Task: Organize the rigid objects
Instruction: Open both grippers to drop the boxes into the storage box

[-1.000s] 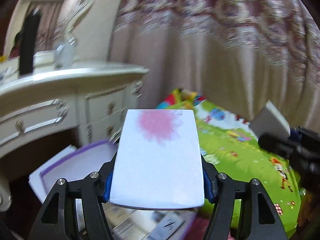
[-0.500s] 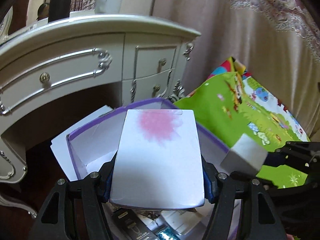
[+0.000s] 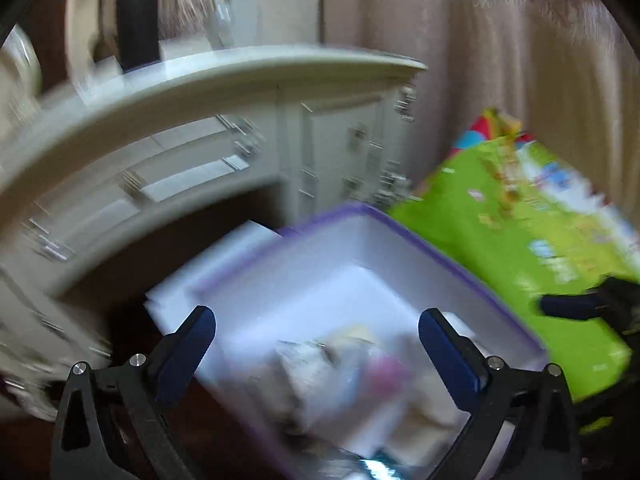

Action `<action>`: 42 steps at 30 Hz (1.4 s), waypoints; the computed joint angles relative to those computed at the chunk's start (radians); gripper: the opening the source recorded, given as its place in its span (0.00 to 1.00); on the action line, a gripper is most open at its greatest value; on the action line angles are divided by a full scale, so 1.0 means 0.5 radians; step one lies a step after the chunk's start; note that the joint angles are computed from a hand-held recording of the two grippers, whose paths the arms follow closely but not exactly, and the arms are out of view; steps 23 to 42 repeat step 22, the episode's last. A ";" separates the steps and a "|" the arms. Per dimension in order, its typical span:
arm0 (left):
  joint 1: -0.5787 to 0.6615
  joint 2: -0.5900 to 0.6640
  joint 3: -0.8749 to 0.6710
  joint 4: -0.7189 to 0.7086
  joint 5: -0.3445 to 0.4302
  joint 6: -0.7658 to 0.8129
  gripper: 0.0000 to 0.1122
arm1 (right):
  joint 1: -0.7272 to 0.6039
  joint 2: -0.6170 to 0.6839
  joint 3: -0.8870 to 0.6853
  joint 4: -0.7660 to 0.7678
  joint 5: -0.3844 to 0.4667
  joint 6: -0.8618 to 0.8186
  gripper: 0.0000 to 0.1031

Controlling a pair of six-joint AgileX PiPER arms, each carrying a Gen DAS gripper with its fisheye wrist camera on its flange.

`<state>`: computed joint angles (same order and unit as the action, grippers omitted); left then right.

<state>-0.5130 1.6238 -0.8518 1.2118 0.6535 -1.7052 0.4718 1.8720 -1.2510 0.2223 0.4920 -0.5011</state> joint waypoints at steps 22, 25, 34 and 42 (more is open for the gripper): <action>0.013 -0.013 -0.085 -0.642 -0.129 0.789 0.92 | -0.091 -0.243 0.256 -0.040 -0.014 0.097 0.83; 0.013 -0.013 -0.085 -0.642 -0.129 0.789 0.92 | -0.091 -0.243 0.256 -0.040 -0.014 0.097 0.83; 0.013 -0.013 -0.085 -0.642 -0.129 0.789 0.92 | -0.091 -0.243 0.256 -0.040 -0.014 0.097 0.83; 0.013 -0.013 -0.085 -0.642 -0.129 0.789 0.92 | -0.091 -0.243 0.256 -0.040 -0.014 0.097 0.83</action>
